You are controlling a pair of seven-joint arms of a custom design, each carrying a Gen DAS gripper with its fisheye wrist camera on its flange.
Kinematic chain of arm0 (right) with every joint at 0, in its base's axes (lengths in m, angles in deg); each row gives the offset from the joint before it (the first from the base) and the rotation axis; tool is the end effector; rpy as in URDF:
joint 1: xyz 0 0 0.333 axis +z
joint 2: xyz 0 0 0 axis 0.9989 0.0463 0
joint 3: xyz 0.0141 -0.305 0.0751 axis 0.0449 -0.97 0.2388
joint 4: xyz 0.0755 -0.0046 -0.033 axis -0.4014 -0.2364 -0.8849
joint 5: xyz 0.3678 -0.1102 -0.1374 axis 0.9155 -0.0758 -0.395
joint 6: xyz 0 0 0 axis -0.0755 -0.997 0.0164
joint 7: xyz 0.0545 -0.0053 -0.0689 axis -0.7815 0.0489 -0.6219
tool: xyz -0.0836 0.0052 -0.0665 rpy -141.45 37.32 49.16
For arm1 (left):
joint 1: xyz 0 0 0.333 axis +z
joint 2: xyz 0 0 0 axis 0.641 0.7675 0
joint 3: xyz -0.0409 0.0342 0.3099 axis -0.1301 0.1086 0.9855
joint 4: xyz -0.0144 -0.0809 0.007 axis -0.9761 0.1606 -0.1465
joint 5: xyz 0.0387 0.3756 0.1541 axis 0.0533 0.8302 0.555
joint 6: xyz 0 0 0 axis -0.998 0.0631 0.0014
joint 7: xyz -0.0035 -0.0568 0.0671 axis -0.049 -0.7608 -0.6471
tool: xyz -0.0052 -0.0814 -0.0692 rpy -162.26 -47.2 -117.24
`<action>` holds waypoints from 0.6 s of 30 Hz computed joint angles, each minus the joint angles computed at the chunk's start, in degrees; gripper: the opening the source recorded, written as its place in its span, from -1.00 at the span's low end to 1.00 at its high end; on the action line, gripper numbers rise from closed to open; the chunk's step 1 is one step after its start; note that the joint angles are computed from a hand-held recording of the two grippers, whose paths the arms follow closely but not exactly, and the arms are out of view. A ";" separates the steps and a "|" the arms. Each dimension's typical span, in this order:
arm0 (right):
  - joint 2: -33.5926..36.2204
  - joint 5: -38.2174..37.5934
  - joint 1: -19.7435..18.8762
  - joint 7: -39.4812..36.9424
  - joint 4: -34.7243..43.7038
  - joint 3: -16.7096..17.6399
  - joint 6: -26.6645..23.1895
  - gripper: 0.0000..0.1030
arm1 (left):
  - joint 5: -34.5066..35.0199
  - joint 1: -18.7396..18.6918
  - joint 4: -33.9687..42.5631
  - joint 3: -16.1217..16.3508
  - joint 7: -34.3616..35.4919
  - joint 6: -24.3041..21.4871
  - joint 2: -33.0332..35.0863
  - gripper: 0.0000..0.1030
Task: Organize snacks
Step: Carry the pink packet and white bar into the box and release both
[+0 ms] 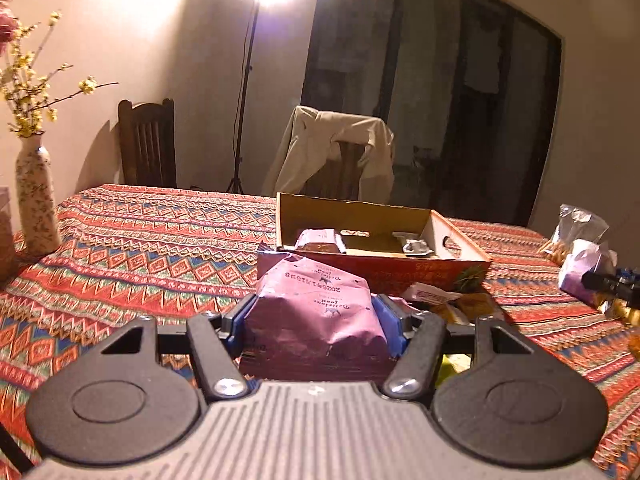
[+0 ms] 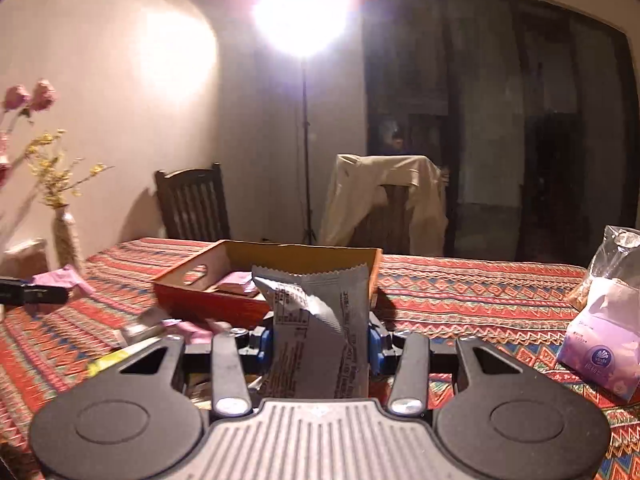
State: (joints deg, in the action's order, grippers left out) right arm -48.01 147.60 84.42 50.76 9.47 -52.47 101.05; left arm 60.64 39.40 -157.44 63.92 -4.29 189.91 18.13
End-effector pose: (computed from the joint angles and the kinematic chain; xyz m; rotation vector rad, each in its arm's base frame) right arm 0.7537 0.0461 0.5080 -1.6496 1.0709 -0.6635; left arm 0.6340 -0.0514 0.5234 -1.6395 1.4068 -1.0624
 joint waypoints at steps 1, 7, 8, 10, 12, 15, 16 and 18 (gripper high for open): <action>-3.01 3.15 -1.26 -3.52 -3.89 1.48 -0.16 -0.16 | 6.12 -1.59 -0.93 1.53 -7.00 0.06 -1.50 0.25; -17.44 16.19 -1.77 -11.08 -23.43 0.60 -5.38 -0.16 | 6.41 0.62 -12.83 -2.69 -11.55 0.63 -10.16 0.24; -19.03 16.81 -1.28 -10.61 -25.80 -0.03 -5.80 -0.16 | 2.93 0.83 -15.13 -3.24 -8.43 0.76 -11.37 0.24; -22.55 17.01 -0.03 -9.48 -31.09 -1.31 -6.29 -0.16 | -3.54 0.68 -18.86 -3.84 -2.60 0.68 -13.36 0.24; -24.79 16.59 1.26 -8.20 -34.74 -2.72 -6.22 -0.16 | -4.59 1.63 -21.51 -5.15 -1.61 0.73 -15.19 0.24; -27.47 17.29 3.16 -8.24 -38.72 -4.88 -6.09 -0.16 | -0.99 5.21 -23.19 -9.08 -4.98 0.45 -17.22 0.25; -28.13 17.84 3.82 -8.60 -39.54 -5.59 -5.96 -0.16 | 0.70 6.75 -23.57 -10.57 -6.75 0.74 -17.82 0.25; -29.04 19.73 5.41 -9.89 -40.57 -6.75 -5.35 -0.16 | 2.17 9.05 -24.22 -12.85 -8.54 1.29 -18.75 0.25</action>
